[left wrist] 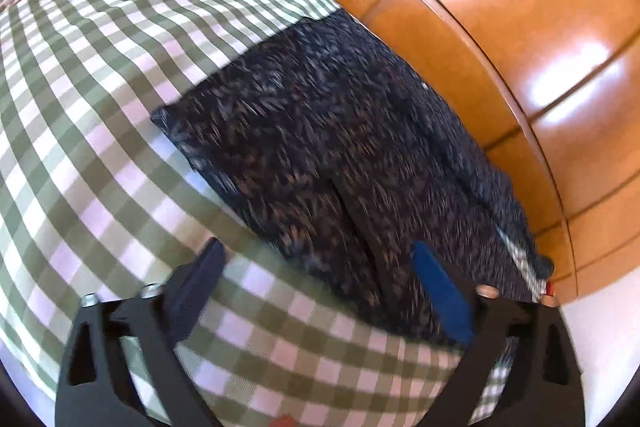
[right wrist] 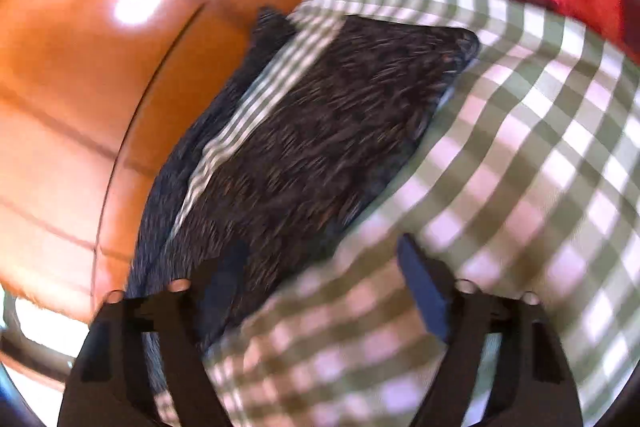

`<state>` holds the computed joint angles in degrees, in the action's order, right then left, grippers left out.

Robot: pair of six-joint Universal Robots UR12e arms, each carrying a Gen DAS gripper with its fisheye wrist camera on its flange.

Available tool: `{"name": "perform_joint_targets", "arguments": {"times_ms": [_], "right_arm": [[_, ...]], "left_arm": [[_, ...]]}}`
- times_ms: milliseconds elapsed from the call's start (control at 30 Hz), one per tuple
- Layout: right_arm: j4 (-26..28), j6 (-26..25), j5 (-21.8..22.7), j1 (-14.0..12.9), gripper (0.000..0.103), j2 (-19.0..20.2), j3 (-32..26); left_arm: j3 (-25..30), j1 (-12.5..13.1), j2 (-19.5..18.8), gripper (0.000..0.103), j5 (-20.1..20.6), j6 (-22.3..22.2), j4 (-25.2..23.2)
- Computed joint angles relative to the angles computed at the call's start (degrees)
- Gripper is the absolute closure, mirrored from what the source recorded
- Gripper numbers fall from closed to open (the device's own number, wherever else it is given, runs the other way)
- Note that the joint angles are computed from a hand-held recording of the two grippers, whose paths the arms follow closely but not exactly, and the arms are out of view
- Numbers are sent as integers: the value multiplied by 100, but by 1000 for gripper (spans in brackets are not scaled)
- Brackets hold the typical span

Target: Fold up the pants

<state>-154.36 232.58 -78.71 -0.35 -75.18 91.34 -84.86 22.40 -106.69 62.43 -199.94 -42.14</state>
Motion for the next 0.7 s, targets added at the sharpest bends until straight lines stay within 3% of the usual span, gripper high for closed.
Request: {"name": "perform_joint_targets", "arguments": {"times_ms": [33, 133, 233, 300, 433, 567, 700], "right_arm": [[-126, 131, 48, -47, 34, 50, -1], [-367, 369, 88, -132, 39, 203, -101], [-173, 182, 57, -129, 51, 306, -280], [74, -14, -44, -114, 67, 350, -416], [385, -266, -127, -132, 82, 391, -497], [660, -505, -279, -91, 90, 449, -656], [731, -594, -555, -48, 97, 328, -636]], "left_arm": [[63, 27, -46, 31, -49, -124, -60], [201, 75, -155, 46, -108, -282, -120], [291, 124, -245, 53, -227, -403, -126], [352, 144, -310, 61, -266, -434, -115], [554, 46, -374, 97, 140, -20, -406], [467, 37, -259, 99, 381, 38, -208], [225, 110, 3, 99, 326, 217, 47]]}}
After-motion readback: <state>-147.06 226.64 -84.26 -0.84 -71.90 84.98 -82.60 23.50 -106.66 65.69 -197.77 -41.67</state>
